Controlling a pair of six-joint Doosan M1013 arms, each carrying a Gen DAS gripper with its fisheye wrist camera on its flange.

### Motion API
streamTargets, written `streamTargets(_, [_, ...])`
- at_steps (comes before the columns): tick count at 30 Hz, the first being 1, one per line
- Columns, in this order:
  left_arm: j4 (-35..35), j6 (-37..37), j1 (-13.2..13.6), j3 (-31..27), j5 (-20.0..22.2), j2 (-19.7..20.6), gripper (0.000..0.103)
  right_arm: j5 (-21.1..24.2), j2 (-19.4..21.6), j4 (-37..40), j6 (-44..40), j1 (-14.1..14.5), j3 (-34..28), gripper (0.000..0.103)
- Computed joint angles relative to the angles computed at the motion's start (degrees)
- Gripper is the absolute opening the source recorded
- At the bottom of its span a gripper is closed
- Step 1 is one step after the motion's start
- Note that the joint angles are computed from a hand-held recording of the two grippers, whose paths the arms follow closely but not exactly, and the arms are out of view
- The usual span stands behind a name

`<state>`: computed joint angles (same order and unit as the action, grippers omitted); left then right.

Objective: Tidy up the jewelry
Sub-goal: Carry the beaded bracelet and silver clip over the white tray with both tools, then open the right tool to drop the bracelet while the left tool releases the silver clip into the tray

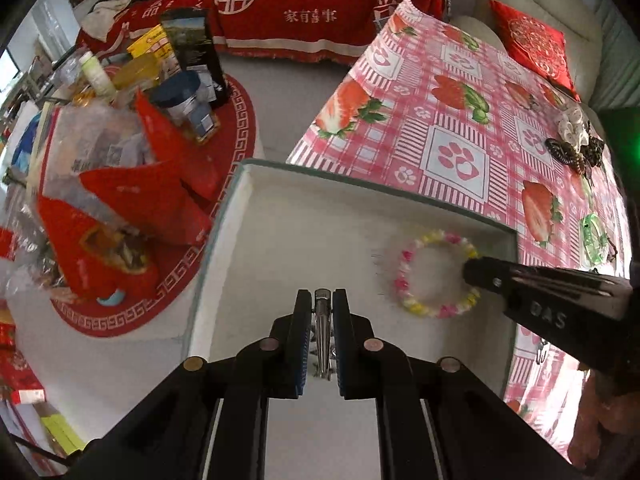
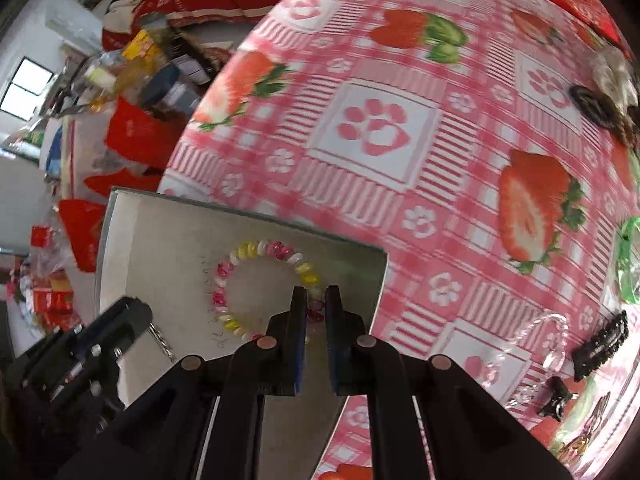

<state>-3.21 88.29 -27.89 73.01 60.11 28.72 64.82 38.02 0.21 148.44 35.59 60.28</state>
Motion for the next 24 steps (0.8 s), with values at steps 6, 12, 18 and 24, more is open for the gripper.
streamTargets(6, [-0.8,2.8,-0.8,-0.7,0.2,1.3,0.016,-0.5,-3.1,-2.4,4.6,0.0,5.2,0.009])
streamTargets(12, [1.0,4.9,-2.2,-0.4,-0.4,1.5,0.016,-1.2,-4.3,-2.3,4.0,0.0,6.7,0.010])
streamTargets(18, [2.2,4.3,-2.6,-0.3,0.2,1.0,0.016,-3.3,-4.3,0.0,2.5,-0.3,7.3,0.024])
streamTargets(24, [-0.4,5.7,-2.1,0.7,-1.5,-0.6,0.016,-7.4,-5.7,0.0,3.7,-0.3,8.4,0.052])
